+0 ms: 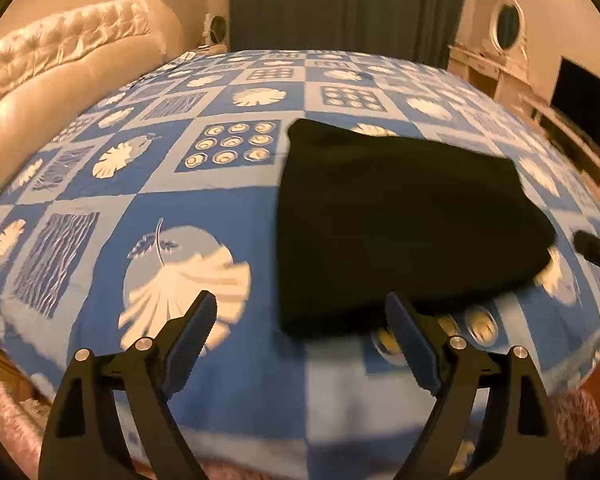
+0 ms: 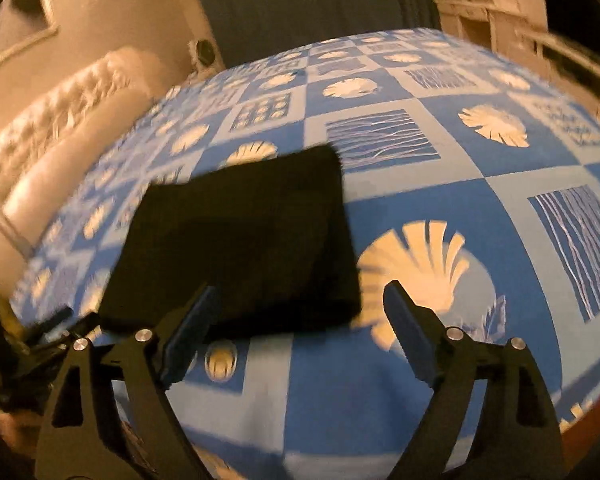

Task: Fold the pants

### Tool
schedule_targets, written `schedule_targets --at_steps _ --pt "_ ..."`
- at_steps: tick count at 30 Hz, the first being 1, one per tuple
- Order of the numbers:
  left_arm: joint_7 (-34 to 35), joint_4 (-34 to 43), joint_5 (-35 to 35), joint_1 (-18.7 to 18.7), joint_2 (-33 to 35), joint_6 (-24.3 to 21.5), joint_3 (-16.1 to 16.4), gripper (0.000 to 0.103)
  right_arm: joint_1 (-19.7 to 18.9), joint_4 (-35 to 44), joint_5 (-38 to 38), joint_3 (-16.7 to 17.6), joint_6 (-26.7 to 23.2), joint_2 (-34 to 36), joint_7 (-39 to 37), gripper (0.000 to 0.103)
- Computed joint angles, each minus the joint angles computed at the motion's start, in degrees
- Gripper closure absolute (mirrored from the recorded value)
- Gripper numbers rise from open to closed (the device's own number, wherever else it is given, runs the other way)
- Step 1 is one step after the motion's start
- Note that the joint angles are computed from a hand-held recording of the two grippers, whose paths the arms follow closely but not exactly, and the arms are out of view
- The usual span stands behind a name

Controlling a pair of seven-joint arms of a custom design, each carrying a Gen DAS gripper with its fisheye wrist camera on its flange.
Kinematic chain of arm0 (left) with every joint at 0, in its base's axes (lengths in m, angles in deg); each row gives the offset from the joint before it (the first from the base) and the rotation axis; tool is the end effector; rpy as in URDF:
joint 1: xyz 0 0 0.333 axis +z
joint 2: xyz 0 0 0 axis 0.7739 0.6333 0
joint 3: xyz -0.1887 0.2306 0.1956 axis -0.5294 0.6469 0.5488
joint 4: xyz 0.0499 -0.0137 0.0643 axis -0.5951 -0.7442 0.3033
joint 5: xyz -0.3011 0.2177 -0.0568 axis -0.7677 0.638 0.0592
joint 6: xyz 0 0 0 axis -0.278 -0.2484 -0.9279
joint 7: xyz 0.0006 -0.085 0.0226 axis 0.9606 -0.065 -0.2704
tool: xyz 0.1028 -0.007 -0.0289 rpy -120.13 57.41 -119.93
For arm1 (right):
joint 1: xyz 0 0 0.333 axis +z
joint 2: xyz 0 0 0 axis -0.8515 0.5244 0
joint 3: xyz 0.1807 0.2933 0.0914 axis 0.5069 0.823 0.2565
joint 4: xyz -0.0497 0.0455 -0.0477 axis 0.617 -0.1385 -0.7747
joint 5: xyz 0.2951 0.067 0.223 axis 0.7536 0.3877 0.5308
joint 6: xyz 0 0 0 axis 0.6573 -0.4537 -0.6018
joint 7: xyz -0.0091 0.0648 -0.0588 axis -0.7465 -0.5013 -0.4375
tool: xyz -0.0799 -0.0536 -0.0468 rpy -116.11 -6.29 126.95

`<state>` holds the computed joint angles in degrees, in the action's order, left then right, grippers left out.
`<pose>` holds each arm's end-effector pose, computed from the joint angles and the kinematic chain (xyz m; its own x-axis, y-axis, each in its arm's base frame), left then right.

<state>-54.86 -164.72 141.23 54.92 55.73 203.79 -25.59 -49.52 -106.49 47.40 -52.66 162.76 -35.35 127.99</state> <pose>0.5192 -0.0506 0.4479 0.3027 -0.9530 0.0104 -0.7139 -0.2340 -0.6600 0.7886 0.1135 0.4600 0.1979 -0.9522 -0.2328 -0.7463 0.0076 -0.6656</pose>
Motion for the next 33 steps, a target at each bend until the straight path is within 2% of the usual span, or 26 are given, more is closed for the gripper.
schedule_targets --at_steps 1,3,5,8,13,19,33 --pt "0.5 -0.2 -0.4 -0.1 -0.2 0.7 -0.1 0.018 -0.1 -3.5 0.8 0.9 1.7 -1.7 -1.4 0.017" --pt "-7.3 -1.0 7.5 0.4 -2.1 2.4 -0.6 0.018 0.0 -7.5 2.4 1.9 3.8 -3.9 -2.7 0.017" --pt "-12.6 -0.9 13.2 0.6 -3.3 1.3 -1.3 0.018 0.5 -10.3 3.0 2.1 5.9 -5.6 -4.2 0.017" --pt "-13.2 -1.2 12.9 0.0 -4.6 -2.2 -1.9 0.018 1.8 -12.8 2.7 1.8 8.7 -7.2 -6.2 0.017" --pt "-12.4 -2.9 10.1 -0.3 -6.1 -1.7 -1.9 0.018 2.1 -14.4 4.2 2.1 9.0 -8.3 -7.2 0.017" --pt "-13.5 -3.3 10.6 -0.2 -7.0 -2.6 -2.6 0.018 3.3 -16.5 3.6 1.1 10.0 -9.2 -7.2 0.017" --pt "-10.6 -3.3 7.2 -1.2 -6.3 -4.2 -2.8 0.018 3.1 -16.4 3.2 0.9 8.5 -8.8 -6.1 0.016"
